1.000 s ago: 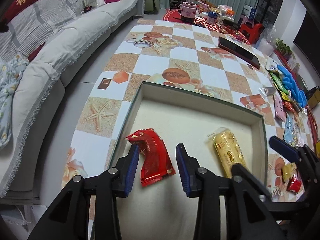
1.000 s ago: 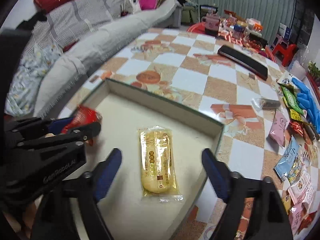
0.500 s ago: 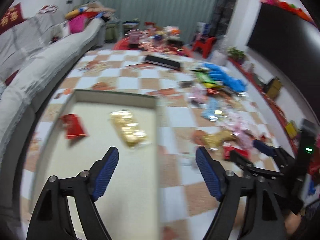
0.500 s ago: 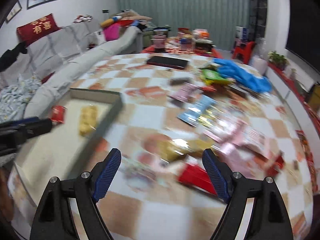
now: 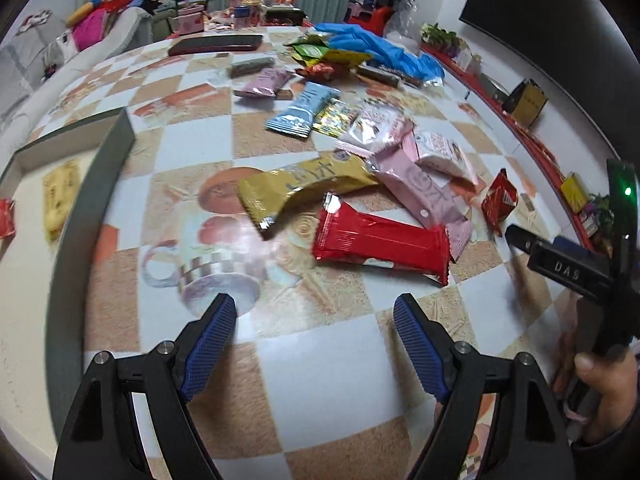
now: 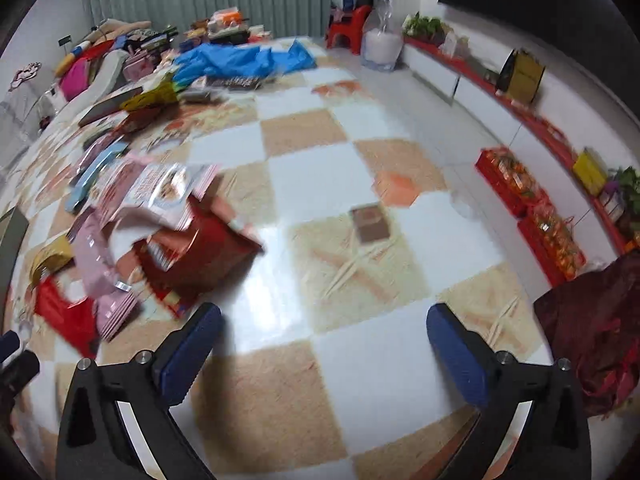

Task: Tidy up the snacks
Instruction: 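Move the left tool back over the snacks toward a long red bar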

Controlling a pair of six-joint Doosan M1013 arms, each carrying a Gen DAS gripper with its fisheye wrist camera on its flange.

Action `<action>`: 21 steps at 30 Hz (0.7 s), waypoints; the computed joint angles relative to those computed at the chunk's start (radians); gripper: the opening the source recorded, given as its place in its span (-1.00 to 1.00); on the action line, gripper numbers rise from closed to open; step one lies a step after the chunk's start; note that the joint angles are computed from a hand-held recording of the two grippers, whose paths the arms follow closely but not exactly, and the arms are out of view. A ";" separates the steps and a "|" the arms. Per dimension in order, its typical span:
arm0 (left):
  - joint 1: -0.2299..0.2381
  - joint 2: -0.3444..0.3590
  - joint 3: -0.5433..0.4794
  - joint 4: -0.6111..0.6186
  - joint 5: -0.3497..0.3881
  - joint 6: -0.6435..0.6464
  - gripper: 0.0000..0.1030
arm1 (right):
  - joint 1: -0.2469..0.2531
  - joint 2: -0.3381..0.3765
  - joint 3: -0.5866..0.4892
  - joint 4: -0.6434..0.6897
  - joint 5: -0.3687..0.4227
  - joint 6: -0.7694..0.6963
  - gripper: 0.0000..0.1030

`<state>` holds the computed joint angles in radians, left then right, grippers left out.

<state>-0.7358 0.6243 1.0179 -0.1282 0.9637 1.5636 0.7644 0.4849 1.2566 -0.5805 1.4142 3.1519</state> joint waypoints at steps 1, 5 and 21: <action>-0.005 0.004 -0.006 0.009 0.003 0.001 0.64 | 0.001 0.002 -0.001 -0.007 0.003 0.004 1.00; -0.005 0.025 -0.045 -0.059 0.034 -0.040 0.64 | 0.005 0.000 0.009 -0.017 -0.008 0.021 1.00; -0.083 0.132 -0.244 0.244 0.188 -0.401 0.24 | 0.012 -0.009 0.026 -0.028 -0.035 0.034 1.00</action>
<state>-0.8184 0.7565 0.7742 0.1155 1.1515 1.1624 0.7768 0.4757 1.2823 -0.6090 1.3787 3.1859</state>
